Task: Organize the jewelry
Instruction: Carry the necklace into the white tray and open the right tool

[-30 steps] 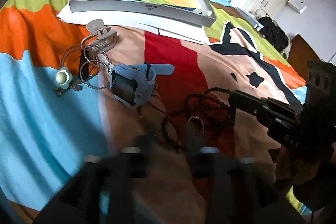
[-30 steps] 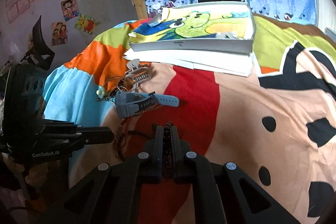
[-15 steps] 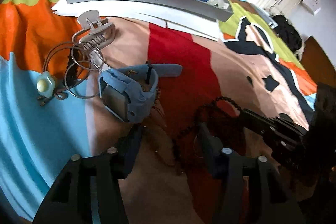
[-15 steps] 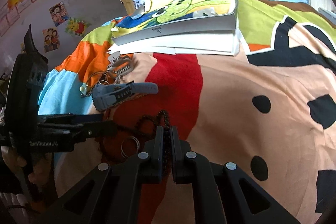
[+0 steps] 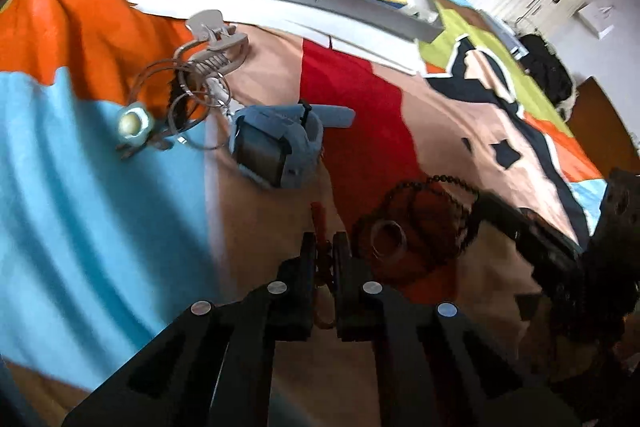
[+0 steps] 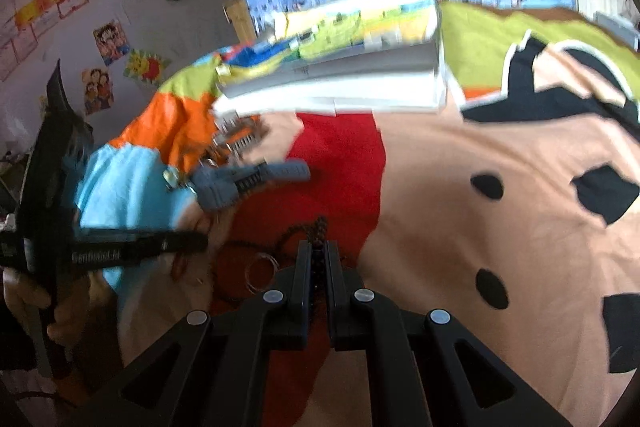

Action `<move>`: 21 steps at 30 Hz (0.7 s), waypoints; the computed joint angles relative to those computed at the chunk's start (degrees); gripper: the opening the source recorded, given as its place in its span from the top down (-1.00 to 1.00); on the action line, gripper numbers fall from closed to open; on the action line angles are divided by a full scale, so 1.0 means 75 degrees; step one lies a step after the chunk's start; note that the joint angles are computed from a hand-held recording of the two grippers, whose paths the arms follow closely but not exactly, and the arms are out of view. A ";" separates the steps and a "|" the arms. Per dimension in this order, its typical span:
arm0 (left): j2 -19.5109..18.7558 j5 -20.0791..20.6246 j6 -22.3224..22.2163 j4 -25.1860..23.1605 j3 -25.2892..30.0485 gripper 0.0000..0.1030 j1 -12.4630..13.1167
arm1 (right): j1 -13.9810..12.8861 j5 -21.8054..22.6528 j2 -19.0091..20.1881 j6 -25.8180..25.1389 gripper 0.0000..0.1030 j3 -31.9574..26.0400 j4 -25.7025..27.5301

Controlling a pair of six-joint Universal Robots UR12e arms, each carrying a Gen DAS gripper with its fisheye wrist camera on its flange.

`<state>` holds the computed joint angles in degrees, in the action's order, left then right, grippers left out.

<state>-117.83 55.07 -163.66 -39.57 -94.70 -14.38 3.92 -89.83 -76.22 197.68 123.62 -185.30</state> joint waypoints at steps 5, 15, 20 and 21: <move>0.0319 -0.0382 -0.0003 0.0090 -0.0165 0.90 0.0220 | 0.0157 -0.0224 -0.0166 -0.0210 0.88 -0.0167 -0.0436; -0.0092 -0.0646 -0.0273 0.0996 0.0937 0.90 0.0145 | 0.0060 0.0040 -0.0092 -0.1022 0.88 -0.1273 -0.0495; -0.0800 -0.0494 -0.0567 0.1390 0.2012 0.90 0.0045 | -0.0105 0.0031 0.0475 -0.1480 0.88 -0.2287 -0.0331; -0.0957 -0.0393 -0.0683 0.1404 0.2249 0.90 0.0017 | -0.0170 0.0107 0.0643 -0.1468 0.88 -0.2542 -0.0242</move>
